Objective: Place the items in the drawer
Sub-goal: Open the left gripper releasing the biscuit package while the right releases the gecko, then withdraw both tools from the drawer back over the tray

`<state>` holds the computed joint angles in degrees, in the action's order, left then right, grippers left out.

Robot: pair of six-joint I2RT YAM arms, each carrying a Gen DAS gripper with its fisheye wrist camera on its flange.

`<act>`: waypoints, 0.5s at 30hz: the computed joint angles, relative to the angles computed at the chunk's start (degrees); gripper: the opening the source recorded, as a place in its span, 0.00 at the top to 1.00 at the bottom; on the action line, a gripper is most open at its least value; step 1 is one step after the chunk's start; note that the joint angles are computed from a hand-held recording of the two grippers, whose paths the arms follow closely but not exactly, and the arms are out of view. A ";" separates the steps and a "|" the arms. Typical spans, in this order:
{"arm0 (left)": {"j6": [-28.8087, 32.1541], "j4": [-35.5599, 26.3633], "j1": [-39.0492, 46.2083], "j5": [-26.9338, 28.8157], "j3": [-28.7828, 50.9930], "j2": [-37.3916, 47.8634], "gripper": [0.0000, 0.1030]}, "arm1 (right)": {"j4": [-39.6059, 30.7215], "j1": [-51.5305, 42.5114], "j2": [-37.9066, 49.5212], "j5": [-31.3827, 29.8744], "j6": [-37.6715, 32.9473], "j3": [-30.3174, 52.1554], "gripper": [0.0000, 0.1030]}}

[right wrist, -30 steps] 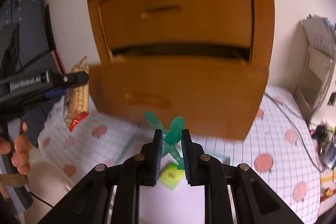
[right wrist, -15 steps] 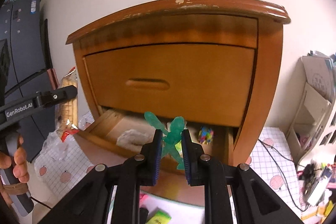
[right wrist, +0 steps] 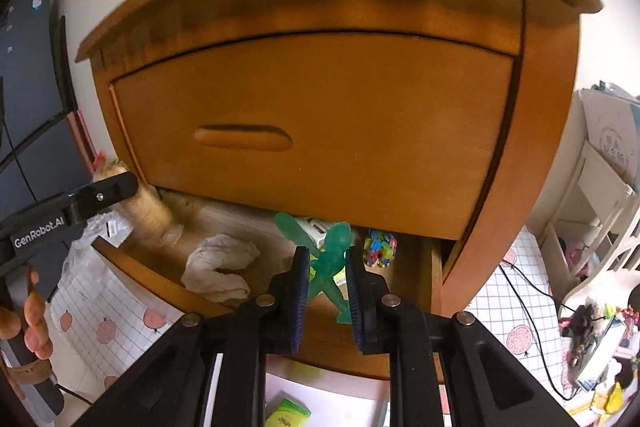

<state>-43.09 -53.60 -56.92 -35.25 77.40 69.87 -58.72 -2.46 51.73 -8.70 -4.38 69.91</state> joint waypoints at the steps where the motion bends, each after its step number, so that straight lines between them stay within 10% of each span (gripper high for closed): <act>1: -0.02 -0.13 0.20 0.32 0.14 0.44 0.57 | 0.02 0.47 0.67 0.48 -0.07 0.04 0.81; 15: -0.05 -1.87 1.56 3.29 -0.70 0.73 0.33 | -0.96 -1.90 1.58 -0.28 0.35 -2.20 0.51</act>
